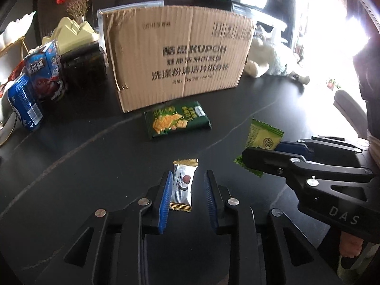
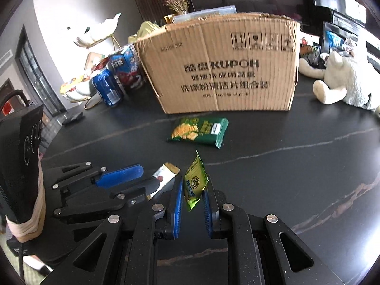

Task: Organize snacks
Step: 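Grasp the white coffee candy with the left tool while the right holds its candy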

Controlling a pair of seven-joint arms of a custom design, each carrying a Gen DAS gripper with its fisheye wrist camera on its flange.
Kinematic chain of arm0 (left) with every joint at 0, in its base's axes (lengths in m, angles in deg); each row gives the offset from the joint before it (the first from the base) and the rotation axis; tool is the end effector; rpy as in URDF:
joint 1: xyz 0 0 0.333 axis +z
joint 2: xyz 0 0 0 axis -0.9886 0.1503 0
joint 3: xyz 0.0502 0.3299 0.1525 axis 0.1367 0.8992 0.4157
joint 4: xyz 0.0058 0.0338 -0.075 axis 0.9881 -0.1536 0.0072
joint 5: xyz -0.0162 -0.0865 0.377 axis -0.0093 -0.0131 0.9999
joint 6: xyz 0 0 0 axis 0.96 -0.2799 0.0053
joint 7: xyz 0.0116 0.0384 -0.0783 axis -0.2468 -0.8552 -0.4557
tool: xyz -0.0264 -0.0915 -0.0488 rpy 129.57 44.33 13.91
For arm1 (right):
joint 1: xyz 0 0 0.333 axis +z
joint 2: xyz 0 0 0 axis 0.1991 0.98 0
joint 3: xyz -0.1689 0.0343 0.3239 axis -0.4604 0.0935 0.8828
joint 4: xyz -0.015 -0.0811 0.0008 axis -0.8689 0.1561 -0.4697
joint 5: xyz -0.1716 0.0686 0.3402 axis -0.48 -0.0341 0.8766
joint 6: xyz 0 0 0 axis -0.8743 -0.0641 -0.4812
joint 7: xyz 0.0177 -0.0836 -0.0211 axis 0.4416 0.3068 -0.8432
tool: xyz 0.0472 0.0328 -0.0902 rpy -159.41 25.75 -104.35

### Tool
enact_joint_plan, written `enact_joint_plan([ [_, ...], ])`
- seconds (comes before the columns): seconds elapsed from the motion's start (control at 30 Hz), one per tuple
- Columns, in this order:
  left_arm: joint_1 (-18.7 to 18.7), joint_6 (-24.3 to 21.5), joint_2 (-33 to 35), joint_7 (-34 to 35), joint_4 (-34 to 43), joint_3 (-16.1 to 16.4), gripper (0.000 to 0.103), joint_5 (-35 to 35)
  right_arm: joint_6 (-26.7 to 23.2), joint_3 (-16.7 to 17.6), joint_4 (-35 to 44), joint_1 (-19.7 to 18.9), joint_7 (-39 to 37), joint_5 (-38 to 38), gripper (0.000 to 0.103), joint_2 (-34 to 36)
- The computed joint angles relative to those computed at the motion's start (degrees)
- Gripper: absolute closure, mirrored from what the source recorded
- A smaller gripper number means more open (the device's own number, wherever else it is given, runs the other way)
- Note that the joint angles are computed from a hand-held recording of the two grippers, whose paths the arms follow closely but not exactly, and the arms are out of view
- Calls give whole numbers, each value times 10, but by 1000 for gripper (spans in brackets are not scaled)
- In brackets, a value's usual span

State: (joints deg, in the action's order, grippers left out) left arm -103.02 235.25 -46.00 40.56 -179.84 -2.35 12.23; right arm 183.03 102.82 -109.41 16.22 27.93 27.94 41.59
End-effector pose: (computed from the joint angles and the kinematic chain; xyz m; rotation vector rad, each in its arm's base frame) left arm 0.6069 -0.2791 0.4250 -1.6039 2.1671 -0.8227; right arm 0.6146 0.1543 0.4454 -1.9312 1.4819 -0.2820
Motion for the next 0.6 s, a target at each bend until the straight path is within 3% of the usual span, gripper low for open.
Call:
enact_joint_plan([
  [0.33,-10,-23,19,-10,21,12,75,18,-5,-1,5,-3,19,-15,86,10],
  [0.43,-14,-19,21,-18,21,16,84,24,-6,0,6,-5,23,-19,86,12],
  [0.6,-3,-15,20,-13,17,4,86,12,-2,3,6,-6,28,-27,86,12],
])
